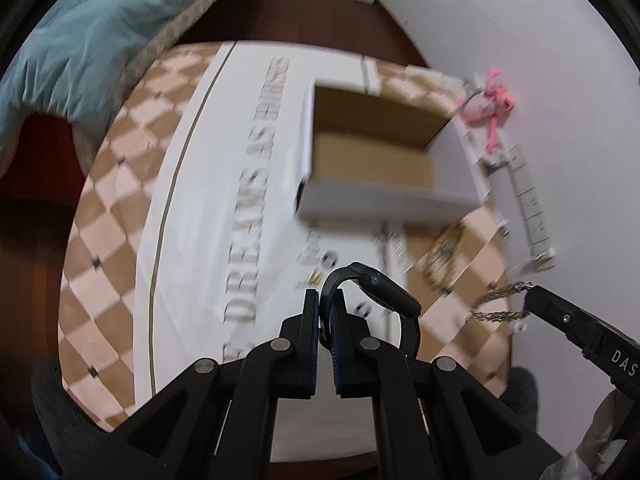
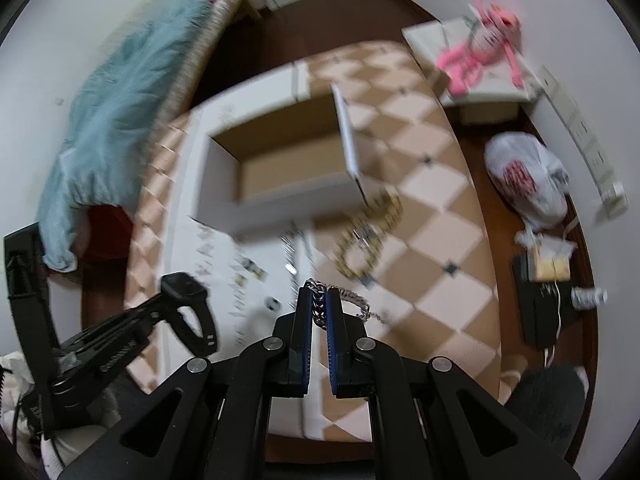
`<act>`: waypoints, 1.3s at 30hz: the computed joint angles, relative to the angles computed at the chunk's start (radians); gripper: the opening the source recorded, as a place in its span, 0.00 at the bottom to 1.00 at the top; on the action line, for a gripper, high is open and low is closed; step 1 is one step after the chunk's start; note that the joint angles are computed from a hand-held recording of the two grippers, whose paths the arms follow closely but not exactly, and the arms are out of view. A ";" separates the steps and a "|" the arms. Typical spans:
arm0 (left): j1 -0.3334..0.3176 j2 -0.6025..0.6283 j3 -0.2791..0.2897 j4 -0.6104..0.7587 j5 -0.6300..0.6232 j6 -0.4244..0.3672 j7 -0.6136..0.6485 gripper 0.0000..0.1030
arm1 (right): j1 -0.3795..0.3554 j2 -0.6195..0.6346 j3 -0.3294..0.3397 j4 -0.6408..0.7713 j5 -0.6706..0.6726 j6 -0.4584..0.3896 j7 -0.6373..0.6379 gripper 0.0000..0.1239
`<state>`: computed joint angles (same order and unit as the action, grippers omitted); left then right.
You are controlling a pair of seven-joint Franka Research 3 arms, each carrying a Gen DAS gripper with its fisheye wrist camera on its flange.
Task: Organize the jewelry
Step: 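Carry the watch and chain bracelet into the white box and open both grippers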
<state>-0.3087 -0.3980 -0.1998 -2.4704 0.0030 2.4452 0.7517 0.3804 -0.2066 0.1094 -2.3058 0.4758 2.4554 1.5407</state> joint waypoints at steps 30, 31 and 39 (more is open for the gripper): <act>0.180 0.491 0.015 0.487 -0.121 -0.054 0.267 0.38 | -0.048 0.645 0.016 0.778 -0.040 -0.258 -0.003 0.03; 0.180 0.489 0.015 0.489 -0.114 -0.054 0.260 0.55 | -0.050 0.650 0.013 0.784 -0.041 -0.269 -0.002 0.03; 0.168 0.454 0.023 0.491 0.076 -0.077 0.122 0.93 | -0.034 0.615 -0.010 0.736 -0.109 -0.239 0.006 0.52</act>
